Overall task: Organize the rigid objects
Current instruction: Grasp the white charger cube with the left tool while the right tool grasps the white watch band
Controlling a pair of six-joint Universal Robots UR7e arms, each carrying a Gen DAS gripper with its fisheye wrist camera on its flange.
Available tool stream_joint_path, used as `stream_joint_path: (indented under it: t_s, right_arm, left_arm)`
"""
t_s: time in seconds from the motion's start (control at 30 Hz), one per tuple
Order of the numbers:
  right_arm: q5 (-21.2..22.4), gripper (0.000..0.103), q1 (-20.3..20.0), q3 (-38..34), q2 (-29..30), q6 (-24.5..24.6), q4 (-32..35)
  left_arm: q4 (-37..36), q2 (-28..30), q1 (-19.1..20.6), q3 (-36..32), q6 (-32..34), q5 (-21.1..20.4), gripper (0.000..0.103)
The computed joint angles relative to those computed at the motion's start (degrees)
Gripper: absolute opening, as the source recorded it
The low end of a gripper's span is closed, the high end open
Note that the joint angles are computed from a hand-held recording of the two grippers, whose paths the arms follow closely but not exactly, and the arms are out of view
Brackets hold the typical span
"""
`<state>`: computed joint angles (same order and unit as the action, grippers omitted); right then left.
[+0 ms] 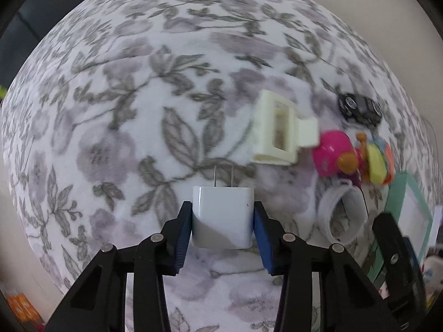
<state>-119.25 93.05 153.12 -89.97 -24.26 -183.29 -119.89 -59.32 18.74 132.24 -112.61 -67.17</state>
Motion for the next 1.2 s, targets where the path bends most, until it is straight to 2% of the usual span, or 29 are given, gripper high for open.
stream_joint_path:
  t_s: [0.3,0.6,0.67,0.73,0.8,0.87,1.2]
  right_arm:
    - [-1.2,0.096,2.2,1.3,5.4,-3.4,-4.8]
    - [-2.6,0.084,3.1,2.8,14.2,-7.6,-13.2]
    - [-2.6,0.076,2.9,3.1,16.4,-8.4,-15.5]
    - [-3.4,0.074,3.4,3.5,18.5,-9.9,-19.5]
    - [-3.4,0.068,3.3,3.6,18.8,-10.3,-20.7]
    - [-3.5,0.055,3.1,3.8,18.6,-10.2,-21.9]
    - [-1.1,0.055,2.0,2.6,12.4,-7.2,-12.1]
  left_arm:
    - [2.5,-6.7,-1.0,4.6,-9.2,-0.2,0.045]
    - [4.5,-7.5,-1.6,4.1,-9.9,-0.9,0.045]
    - [4.7,-7.0,-1.5,3.3,-9.9,-1.1,0.045]
    - [3.2,-6.3,-1.1,3.8,-9.8,-1.1,0.045]
    - [1.8,-5.2,0.0,3.9,-9.1,-0.5,0.045]
    - [2.1,-5.4,-0.1,4.0,-9.2,-0.6,0.045]
    - [4.2,-3.5,1.0,2.2,-7.7,-0.8,0.045]
